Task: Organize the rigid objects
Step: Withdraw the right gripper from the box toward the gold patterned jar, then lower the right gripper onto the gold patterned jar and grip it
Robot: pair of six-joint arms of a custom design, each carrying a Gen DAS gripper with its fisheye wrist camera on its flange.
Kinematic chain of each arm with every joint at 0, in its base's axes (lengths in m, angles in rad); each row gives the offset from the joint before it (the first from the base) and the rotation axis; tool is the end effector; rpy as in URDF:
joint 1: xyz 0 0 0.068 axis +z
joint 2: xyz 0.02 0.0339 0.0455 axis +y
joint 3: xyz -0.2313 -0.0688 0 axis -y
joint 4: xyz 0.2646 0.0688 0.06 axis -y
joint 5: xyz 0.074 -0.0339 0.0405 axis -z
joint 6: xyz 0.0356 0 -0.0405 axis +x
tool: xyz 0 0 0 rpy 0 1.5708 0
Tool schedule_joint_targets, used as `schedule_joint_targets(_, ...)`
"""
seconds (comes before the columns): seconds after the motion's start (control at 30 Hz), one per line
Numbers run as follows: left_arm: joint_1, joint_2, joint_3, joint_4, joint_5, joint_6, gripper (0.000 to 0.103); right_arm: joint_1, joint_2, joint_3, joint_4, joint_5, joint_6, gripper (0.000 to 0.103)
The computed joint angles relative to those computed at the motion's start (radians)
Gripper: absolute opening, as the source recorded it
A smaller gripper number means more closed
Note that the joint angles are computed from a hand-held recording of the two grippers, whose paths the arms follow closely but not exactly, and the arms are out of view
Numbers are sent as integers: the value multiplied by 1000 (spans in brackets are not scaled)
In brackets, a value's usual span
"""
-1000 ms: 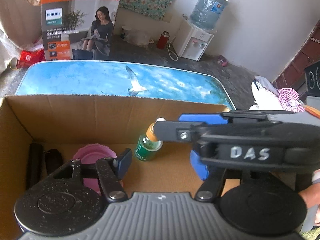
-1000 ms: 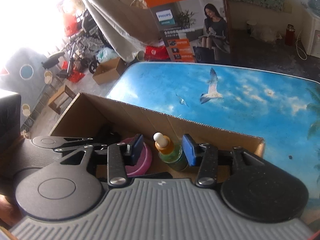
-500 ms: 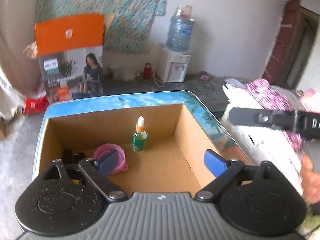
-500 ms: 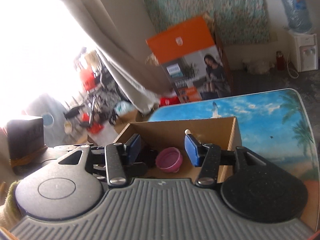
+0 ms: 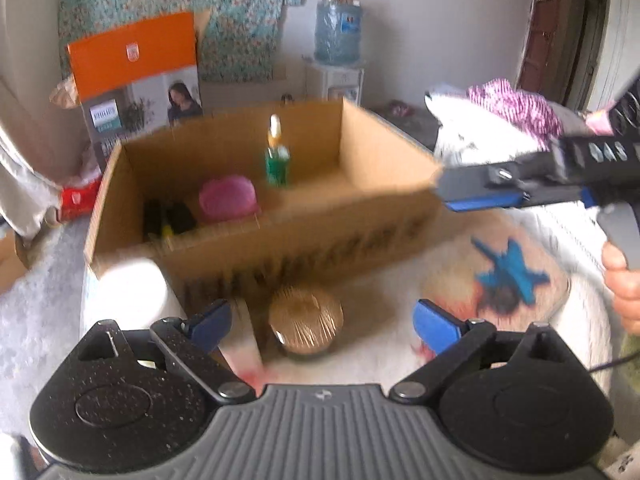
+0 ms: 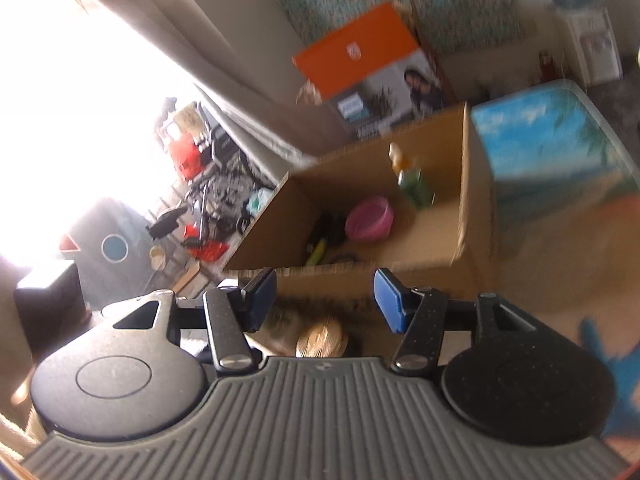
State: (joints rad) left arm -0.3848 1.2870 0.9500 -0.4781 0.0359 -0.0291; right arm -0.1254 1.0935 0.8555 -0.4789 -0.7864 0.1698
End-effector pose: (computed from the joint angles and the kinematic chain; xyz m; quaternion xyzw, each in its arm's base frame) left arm 0.2775 -0.1138 0.2249 0.1709 0.9135 -0.0921 0.3576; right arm 0.2609 -0.0075 0.2497 -0.0333 0.8550 0.3572 0.3747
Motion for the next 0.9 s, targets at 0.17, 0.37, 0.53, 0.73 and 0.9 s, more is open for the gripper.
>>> schedule_joint_targets(0.17,-12,35,-86,100,18,-13,94,114,82,-23,23,49,40,54)
schedule_joint_targets(0.37,-16,115,-86,157,-19,-8,83,225,309,95,53,117,67,50)
schedule_joint_targets(0.53,-8,157,-86,187,-27,-4,76,271,447,187,52,161,67,36)
schedule_joint_targets(0.73,-1,195,-73,205,-7,-29,71,282,517,252,29,160,50,29)
schedule_joint_targets(0.9,9,210,-52,193,24,-40,71,294,514,264,7,180,30,29)
